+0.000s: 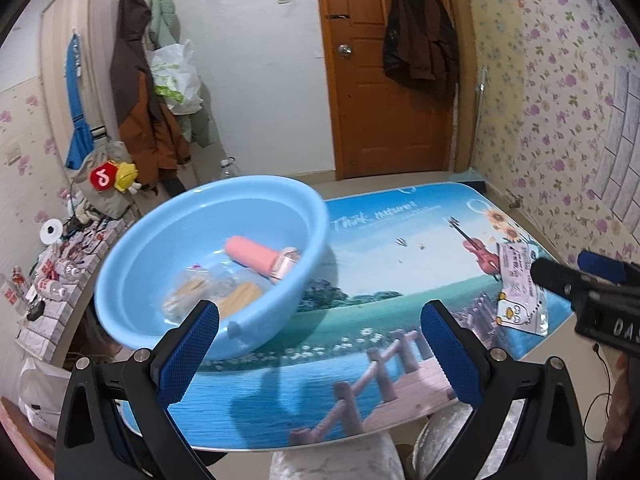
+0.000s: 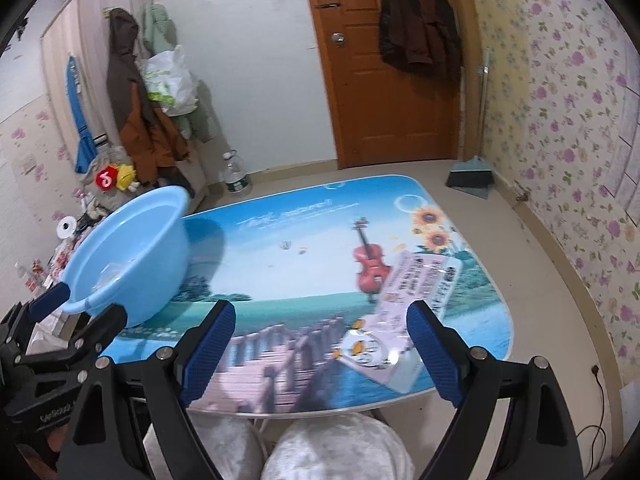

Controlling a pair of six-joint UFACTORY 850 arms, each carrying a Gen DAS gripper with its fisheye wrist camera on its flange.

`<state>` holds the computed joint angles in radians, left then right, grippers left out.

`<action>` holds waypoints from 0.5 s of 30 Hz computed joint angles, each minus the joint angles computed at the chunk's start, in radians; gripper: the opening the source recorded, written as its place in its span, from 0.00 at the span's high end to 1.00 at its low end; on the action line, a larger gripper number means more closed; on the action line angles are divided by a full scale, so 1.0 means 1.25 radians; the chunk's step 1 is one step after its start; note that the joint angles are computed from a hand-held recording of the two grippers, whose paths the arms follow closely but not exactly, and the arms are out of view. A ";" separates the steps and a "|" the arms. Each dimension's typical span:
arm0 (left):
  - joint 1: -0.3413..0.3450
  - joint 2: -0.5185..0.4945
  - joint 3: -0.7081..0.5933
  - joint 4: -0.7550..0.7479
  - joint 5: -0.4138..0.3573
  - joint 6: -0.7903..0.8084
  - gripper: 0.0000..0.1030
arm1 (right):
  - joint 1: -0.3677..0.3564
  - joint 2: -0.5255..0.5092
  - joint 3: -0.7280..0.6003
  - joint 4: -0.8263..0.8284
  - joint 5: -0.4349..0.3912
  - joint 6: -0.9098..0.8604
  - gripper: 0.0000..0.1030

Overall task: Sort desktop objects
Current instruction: 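Withdraw both tools from the basin toward the duck-print bag on the mat, then move both open tools over the white duck-print bag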

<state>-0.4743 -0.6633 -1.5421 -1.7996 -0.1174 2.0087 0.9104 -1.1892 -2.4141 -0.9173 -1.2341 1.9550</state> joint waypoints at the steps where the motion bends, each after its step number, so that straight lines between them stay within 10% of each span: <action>1: -0.004 -0.002 -0.001 0.023 -0.003 -0.019 0.01 | -0.001 0.017 0.031 -0.001 0.003 0.016 0.14; 15: -0.072 -0.074 -0.068 0.506 -0.039 -0.444 0.01 | -0.023 0.162 0.322 0.014 0.031 0.157 0.14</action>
